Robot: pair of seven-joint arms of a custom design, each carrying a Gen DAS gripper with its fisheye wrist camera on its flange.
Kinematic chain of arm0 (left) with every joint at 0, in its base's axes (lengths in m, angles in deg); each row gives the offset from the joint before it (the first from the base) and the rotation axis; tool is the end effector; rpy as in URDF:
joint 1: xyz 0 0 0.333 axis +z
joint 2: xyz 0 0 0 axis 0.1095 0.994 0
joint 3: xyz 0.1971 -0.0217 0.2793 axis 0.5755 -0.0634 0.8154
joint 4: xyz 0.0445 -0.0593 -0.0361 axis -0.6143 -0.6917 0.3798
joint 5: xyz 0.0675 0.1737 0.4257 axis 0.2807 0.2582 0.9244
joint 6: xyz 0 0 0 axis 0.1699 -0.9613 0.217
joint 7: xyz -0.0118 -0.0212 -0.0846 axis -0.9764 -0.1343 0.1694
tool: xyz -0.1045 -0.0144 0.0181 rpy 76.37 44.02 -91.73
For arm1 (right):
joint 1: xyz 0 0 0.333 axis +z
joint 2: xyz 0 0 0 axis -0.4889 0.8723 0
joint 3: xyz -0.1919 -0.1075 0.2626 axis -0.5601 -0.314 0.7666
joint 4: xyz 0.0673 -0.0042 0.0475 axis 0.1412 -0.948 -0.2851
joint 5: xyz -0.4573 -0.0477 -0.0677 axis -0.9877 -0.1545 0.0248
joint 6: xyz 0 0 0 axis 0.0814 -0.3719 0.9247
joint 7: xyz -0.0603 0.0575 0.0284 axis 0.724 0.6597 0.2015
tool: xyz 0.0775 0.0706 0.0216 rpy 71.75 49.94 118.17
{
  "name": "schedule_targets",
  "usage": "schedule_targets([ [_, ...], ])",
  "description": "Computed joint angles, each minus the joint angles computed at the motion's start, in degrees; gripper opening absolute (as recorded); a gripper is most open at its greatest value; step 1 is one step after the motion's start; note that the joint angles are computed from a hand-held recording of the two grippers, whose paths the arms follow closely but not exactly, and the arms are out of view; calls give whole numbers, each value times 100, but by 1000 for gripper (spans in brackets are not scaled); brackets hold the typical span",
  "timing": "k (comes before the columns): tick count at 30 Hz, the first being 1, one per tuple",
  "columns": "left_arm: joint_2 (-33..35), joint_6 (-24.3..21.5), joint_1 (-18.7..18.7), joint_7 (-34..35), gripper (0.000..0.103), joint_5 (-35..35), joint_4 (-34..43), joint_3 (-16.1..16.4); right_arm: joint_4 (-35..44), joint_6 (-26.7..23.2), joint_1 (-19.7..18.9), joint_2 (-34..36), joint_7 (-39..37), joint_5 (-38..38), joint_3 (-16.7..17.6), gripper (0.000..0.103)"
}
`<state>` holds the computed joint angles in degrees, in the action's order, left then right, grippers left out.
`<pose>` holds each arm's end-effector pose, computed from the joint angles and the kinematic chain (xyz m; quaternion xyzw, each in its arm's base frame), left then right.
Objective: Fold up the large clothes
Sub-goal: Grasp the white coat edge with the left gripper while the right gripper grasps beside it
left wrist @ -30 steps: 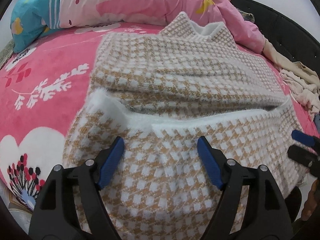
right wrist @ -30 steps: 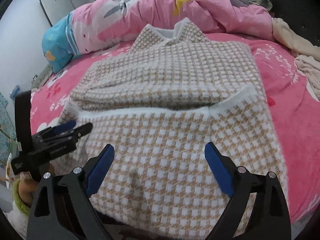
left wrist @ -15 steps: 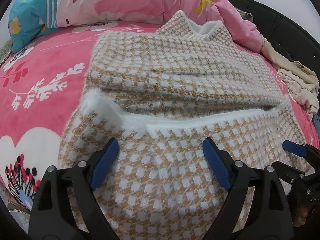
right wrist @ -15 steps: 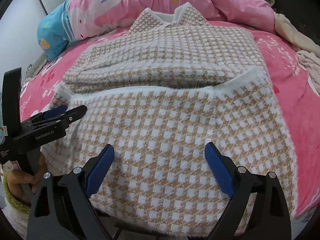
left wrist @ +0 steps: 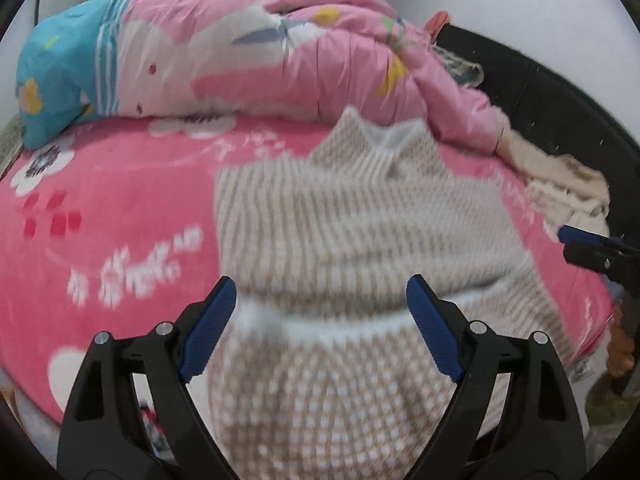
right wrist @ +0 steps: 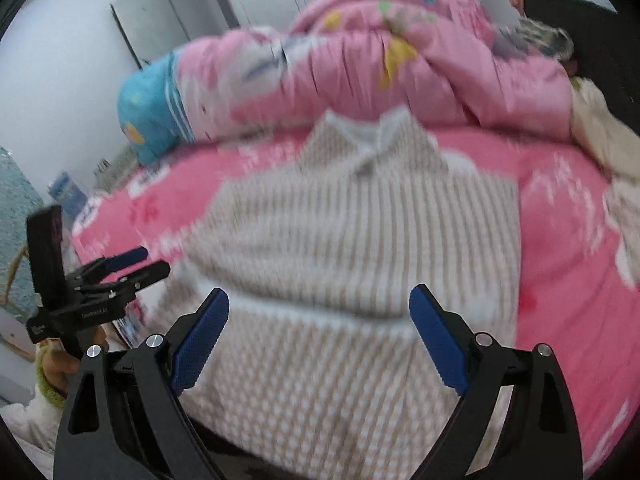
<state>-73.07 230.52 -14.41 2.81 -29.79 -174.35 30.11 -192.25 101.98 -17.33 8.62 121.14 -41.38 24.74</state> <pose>0.3770 -0.2472 0.5341 -0.7084 0.6036 -0.3042 0.2034 0.4718 0.0898 0.5448 -0.7766 0.4984 -0.0371 0.3834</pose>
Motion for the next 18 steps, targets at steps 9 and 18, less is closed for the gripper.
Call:
schedule_targets([
  [9, 1717, 365, 196, 1017, 83, -612, 1367, 481, 2444, -275, -74, 2594, 484, 126, 19, 89],
  [18, 4098, 420, 864, 1410, 83, -776, 3659, 172, 4805, -521, -230, 4836, 1657, -804, 277, 83],
])
